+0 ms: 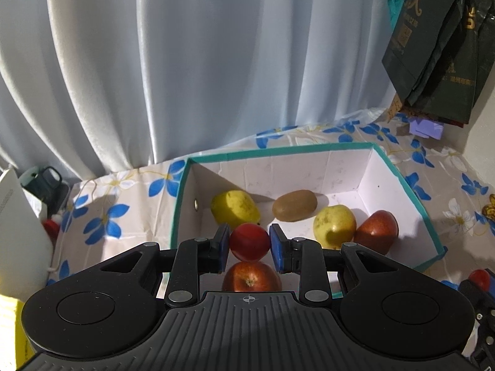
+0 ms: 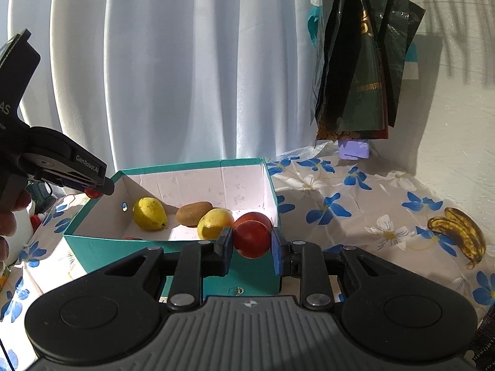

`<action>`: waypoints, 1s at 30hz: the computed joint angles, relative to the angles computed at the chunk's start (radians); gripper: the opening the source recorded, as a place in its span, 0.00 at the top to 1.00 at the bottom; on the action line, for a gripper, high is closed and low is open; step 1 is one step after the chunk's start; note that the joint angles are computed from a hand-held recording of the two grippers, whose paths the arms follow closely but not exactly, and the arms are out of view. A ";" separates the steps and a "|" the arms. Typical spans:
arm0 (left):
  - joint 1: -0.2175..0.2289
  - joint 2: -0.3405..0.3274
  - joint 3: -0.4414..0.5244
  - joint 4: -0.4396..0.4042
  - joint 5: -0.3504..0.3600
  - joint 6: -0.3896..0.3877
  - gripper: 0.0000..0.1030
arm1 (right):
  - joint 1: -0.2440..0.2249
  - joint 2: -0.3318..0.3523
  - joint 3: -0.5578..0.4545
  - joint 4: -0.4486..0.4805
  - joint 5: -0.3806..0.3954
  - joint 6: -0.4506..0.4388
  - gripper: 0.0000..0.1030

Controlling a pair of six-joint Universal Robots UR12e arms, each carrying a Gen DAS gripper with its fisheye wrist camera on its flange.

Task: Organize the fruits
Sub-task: 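Carry both held cherry tomatoes up toward the teal box with both tools, then lower the tomato into the teal box and open the left tool while the right tool holds its tomato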

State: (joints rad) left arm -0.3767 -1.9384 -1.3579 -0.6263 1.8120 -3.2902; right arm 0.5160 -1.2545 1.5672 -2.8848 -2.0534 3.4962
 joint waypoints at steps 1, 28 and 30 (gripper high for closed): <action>0.002 -0.005 0.004 -0.003 -0.002 0.000 0.70 | 0.002 0.000 -0.001 0.004 -0.008 0.004 0.76; 0.032 -0.087 0.061 -0.081 -0.047 -0.010 0.65 | 0.020 0.012 -0.030 0.039 -0.096 0.024 0.76; 0.033 -0.083 0.056 -0.071 -0.051 -0.010 0.55 | 0.020 0.014 -0.032 0.038 -0.096 0.022 0.76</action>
